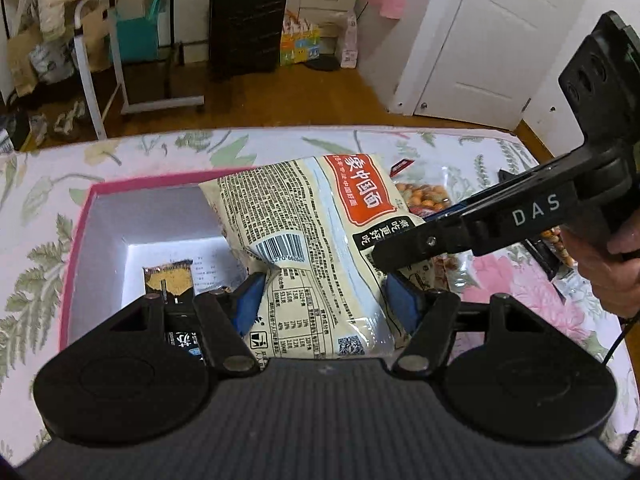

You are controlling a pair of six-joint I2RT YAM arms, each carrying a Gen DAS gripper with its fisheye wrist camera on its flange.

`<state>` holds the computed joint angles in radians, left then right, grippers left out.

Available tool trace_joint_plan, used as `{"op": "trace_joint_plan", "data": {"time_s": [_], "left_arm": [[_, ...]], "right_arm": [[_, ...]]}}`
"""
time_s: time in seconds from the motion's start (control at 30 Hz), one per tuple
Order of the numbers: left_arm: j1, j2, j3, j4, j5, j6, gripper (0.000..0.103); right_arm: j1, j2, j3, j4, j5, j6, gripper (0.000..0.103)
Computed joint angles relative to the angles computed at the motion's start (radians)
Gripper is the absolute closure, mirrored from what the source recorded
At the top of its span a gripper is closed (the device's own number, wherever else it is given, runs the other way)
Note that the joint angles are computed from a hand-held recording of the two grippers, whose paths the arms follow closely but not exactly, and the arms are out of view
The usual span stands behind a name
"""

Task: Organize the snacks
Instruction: 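Carry the noodle bag into the pink box with both tools and open them, then move both tools over to the clear bag of coated peanuts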

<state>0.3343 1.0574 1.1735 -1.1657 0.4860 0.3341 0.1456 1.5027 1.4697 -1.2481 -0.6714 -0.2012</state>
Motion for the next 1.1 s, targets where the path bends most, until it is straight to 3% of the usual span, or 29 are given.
{"op": "trace_joint_plan", "data": {"time_s": [0.13,0.37,0.5,0.77,1.1], "left_arm": [[0.019,0.006,-0.072,0.057,0.009,0.028,0.038],[-0.04,0.034,-0.139,0.14,-0.02,-0.027,0.038],[-0.11,0.005,-0.172,0.189,-0.108,-0.073,0.037],[-0.141,-0.095,-0.13,0.116,-0.148,-0.116,0.037],[-0.287,-0.125,0.067,-0.096,-0.198,-0.223,0.038]], "right_arm": [[0.038,0.013,-0.038,0.055,0.038,0.044,0.056],[0.1,-0.014,-0.08,0.122,0.174,0.058,0.054],[0.132,-0.065,-0.103,0.15,0.249,0.038,0.053],[0.015,-0.182,-0.084,0.079,0.126,-0.073,0.052],[-0.225,-0.236,0.041,-0.185,0.001,-0.304,0.049]]}}
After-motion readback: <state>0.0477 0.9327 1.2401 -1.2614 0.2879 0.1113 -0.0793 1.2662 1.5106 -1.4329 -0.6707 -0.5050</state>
